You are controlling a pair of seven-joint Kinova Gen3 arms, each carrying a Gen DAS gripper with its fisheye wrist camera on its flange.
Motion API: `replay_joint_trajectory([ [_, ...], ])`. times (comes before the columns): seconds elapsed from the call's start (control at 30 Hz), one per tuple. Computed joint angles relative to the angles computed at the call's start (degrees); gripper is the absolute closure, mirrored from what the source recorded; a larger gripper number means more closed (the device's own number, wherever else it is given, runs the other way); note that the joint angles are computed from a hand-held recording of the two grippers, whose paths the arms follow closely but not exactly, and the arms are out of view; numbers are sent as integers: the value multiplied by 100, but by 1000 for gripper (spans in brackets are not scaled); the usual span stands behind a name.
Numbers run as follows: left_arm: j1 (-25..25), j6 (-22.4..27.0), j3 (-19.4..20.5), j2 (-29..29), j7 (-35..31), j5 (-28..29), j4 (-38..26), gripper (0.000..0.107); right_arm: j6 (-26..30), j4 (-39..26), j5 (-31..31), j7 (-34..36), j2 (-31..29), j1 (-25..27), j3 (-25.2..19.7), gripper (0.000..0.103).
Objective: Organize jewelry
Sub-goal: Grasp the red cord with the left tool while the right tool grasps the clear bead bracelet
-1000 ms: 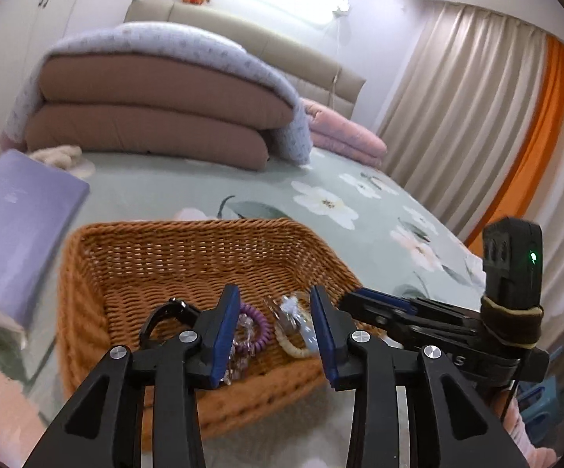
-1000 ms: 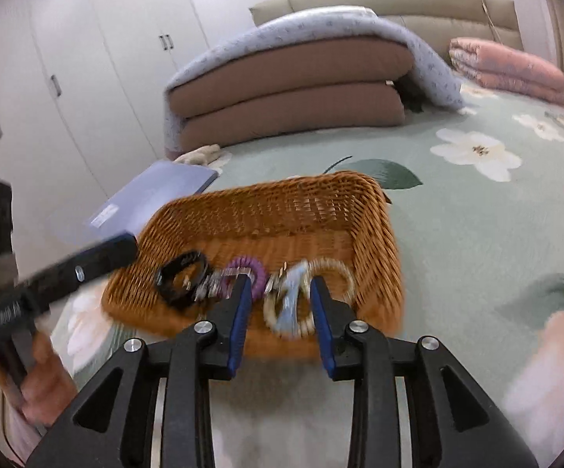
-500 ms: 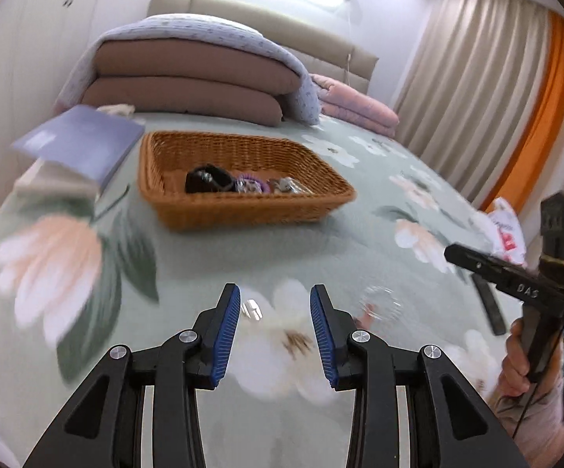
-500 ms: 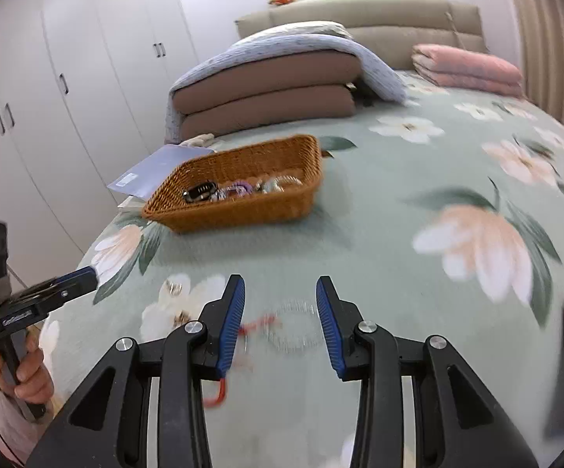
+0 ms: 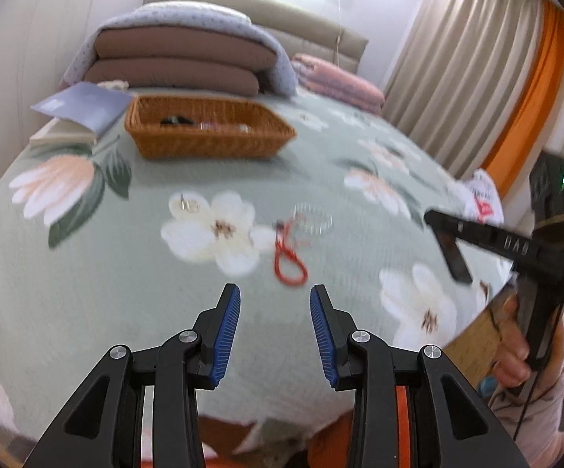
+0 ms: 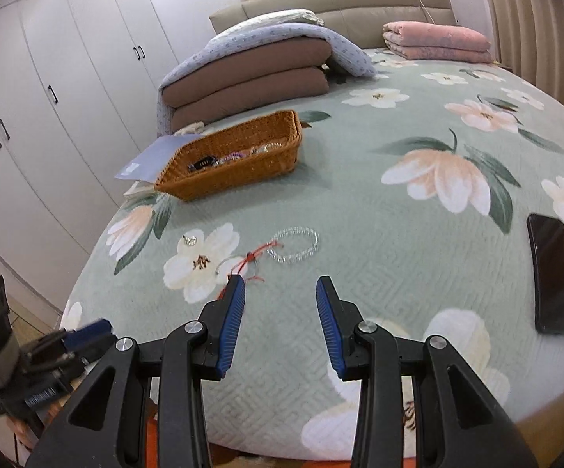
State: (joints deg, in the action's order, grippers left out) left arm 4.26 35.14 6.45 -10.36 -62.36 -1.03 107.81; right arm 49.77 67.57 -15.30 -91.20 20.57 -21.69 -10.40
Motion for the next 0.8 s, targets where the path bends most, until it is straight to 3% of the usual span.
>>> replay_joint_trajectory([
  [0.1,42,-199,-25,116,-298,263,145,69,-57,32,275,-137,35,-213,79,62],
  [0.27,352,-710,-603,609,-1221,1298,270,69,-274,236,714,-234,65,-426,156,62],
  [0.33,163,-829,-416,822,-1158,1298,204,69,-360,256,727,-167,129,-381,124,62],
  [0.53,156,-830,-286,1532,-421,522,-290,69,-407,-73,565,216,604,-227,-2,62],
  [0.67,1133,-570,-1069,1982,242,-410,-767,72,-619,-96,320,490,834,-85,-124,62],
  [0.73,1663,-212,-1467,2158,389,-876,-1055,79,-853,-49,149,664,911,11,-215,62],
  [0.8,1876,-210,-1590,2180,466,-1167,-1044,100,-784,-254,70,689,1067,17,-218,62],
])
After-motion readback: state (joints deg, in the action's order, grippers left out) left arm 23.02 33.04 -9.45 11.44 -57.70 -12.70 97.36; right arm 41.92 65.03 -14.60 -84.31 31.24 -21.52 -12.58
